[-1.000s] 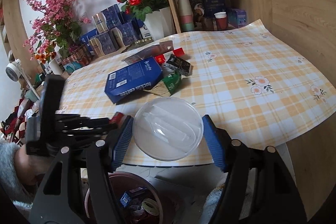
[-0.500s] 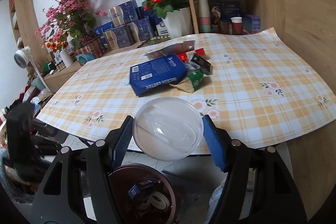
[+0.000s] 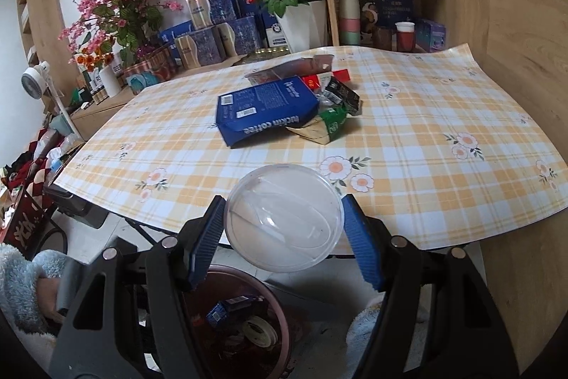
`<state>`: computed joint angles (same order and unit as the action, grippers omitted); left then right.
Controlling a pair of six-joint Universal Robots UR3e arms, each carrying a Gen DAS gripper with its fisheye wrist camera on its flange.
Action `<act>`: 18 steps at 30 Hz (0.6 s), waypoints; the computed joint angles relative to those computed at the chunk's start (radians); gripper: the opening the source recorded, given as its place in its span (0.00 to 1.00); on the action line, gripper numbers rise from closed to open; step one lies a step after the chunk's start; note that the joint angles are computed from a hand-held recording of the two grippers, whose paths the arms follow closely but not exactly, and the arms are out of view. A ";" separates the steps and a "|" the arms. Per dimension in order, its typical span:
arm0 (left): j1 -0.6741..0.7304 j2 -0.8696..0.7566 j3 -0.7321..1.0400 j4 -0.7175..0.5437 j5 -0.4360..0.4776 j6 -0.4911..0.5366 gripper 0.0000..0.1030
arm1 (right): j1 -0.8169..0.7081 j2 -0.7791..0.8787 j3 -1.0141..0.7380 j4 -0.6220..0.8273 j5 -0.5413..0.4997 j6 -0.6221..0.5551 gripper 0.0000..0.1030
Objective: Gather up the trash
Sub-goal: 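Carry the lighter and lid over the bin and open the left tool, then lower the clear lid into the bin and open the right tool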
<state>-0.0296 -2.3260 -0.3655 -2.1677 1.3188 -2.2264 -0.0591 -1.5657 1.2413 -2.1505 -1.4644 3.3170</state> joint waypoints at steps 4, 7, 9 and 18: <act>-0.009 -0.122 0.108 -0.085 0.050 -0.065 0.22 | -0.025 0.003 0.011 -0.002 0.019 0.001 0.65; -0.020 -0.099 -0.004 -0.004 0.082 -0.087 0.22 | -0.037 0.004 0.016 -0.004 0.025 -0.005 0.65; -0.027 -0.087 -0.052 0.037 0.093 -0.101 0.22 | -0.041 0.004 0.017 -0.002 0.026 -0.005 0.65; -0.021 0.047 -0.253 0.210 0.093 -0.051 0.38 | -0.027 0.002 0.008 0.014 0.016 -0.001 0.65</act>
<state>-0.0506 -2.2793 -0.6184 -1.9579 1.4120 -2.2775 -0.0858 -1.5641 1.2493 -2.1369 -1.4487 3.3159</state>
